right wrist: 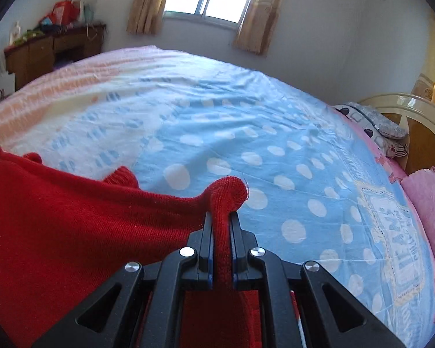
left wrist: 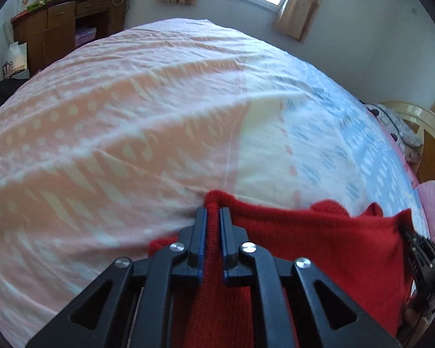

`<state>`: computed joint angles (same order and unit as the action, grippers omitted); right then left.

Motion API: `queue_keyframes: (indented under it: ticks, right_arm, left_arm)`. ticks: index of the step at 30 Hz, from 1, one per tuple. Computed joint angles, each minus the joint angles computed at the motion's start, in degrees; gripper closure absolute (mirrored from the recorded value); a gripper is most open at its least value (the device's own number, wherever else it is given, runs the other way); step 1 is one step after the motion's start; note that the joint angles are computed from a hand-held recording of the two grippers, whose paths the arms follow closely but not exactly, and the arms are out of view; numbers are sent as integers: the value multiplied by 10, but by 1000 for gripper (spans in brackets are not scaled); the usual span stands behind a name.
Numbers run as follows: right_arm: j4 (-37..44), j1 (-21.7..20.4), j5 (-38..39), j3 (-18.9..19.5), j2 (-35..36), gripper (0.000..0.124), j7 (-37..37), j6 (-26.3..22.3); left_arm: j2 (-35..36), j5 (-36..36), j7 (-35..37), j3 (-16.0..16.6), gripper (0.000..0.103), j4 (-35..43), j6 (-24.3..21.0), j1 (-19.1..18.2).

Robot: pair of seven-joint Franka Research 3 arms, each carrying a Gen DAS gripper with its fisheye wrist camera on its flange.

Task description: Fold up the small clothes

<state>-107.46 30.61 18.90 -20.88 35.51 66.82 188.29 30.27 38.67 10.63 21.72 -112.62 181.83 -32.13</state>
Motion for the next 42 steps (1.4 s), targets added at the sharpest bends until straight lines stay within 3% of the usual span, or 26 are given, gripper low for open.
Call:
queue_keyframes:
  ticks: [1, 2, 7, 9, 12, 13, 14, 15, 16, 20, 23, 27, 32, 37, 39, 42]
  right_arm:
    - [-3, 7, -4, -5, 1, 116, -5, 0]
    - [-6, 11, -8, -8, 0, 116, -11, 1]
    - [30, 116, -17, -133, 59, 108, 36, -63]
    - [22, 122, -27, -141, 56, 106, 53, -48]
    - [-55, 147, 10, -155, 15, 105, 76, 68]
    - [-96, 141, 21, -138, -20, 100, 79, 117]
    - [-129, 122, 16, -111, -54, 94, 83, 145]
    - [-171, 84, -13, -68, -100, 79, 94, 170]
    - [-202, 55, -40, -36, -130, 74, 104, 184]
    - [-314, -31, -155, 54, -220, 74, 127, 186]
    - [-352, -97, -226, 111, -241, 95, 180, 169]
    - [-358, -149, -241, 158, -223, 96, 211, 146]
    - [-353, -246, -299, 234, -219, 96, 255, 151]
    - [-354, -260, -264, 256, -213, 96, 218, 160]
    - [-358, -263, -255, 264, -214, 96, 212, 164]
    - [-359, -284, -271, 279, -212, 96, 226, 169]
  left_arm:
    - [0, 4, -3, 10, 89, 0, -4, -11]
    - [-1, 3, 4, 0, 89, 0, -10, -3]
    - [-5, 29, -8, -9, 86, 7, -39, 2]
    - [-6, 44, -21, -12, 81, 12, -58, 2]
    - [-8, 64, -28, -27, 72, 25, -97, 9]
    - [-10, 74, -32, -31, 69, 26, -109, 10]
    - [-14, 85, -36, -33, 60, 27, -126, 7]
    - [-16, 92, -36, -41, 51, 29, -143, 10]
    - [-20, 100, -39, -48, 47, 29, -155, 13]
    - [-58, 155, -81, -59, 45, 2, -211, -1]
    - [-92, 196, -98, -80, 45, -31, -229, -8]
    - [-133, 251, -154, -108, 39, -75, -259, -21]
    - [-154, 272, -186, -154, 33, -101, -301, -16]
    - [-156, 273, -180, -202, 25, -96, -384, -11]
    - [-163, 271, -184, -217, 18, -103, -391, 1]
    - [-174, 264, -184, -242, 16, -114, -413, 16]
